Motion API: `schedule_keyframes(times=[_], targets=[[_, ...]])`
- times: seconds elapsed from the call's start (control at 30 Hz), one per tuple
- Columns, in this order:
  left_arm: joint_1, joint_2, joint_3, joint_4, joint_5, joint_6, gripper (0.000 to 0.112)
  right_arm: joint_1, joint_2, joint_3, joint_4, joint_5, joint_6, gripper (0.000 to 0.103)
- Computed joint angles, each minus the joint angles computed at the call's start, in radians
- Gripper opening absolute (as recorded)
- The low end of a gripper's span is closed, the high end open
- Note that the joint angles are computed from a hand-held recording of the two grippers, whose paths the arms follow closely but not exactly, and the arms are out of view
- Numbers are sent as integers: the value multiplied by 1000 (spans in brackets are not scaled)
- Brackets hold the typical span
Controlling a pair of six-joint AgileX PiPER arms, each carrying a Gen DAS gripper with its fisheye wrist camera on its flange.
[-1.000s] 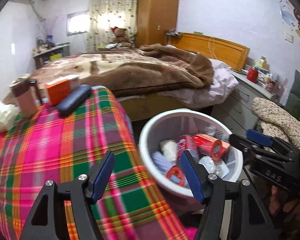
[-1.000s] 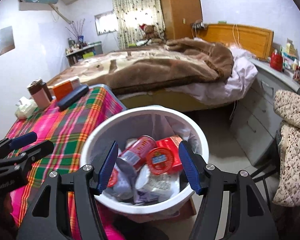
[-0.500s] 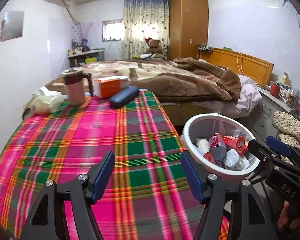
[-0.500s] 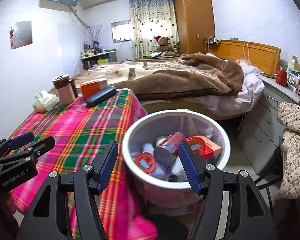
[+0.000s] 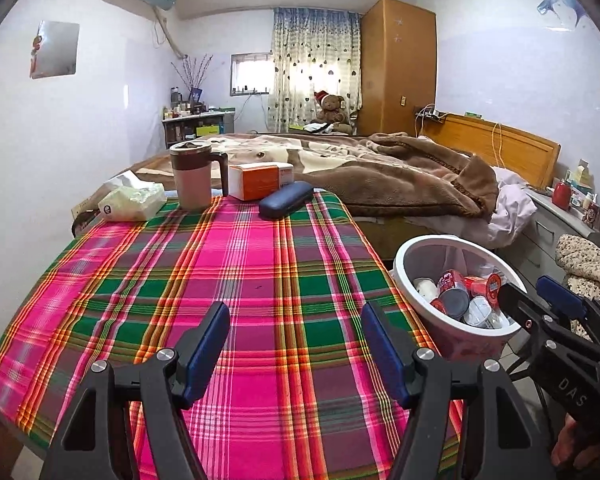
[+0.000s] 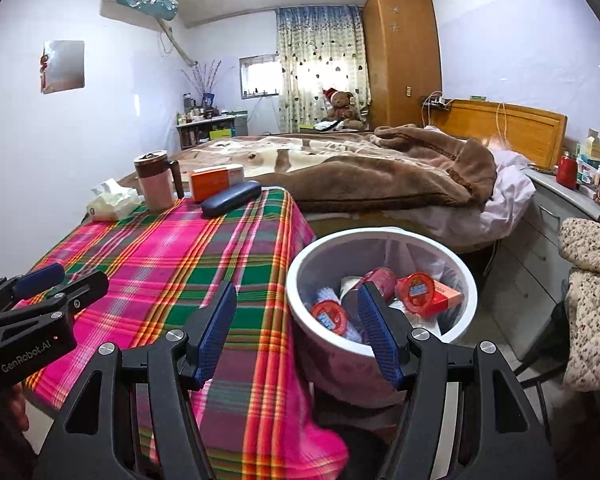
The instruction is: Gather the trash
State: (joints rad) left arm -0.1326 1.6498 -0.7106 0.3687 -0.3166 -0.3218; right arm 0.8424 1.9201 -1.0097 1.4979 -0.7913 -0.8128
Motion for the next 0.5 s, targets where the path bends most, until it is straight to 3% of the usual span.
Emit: schedule_keyframes(times=[0.5], targets=[[22, -11, 15, 91, -16, -92, 68, 20, 5, -11, 18, -12, -9, 64]])
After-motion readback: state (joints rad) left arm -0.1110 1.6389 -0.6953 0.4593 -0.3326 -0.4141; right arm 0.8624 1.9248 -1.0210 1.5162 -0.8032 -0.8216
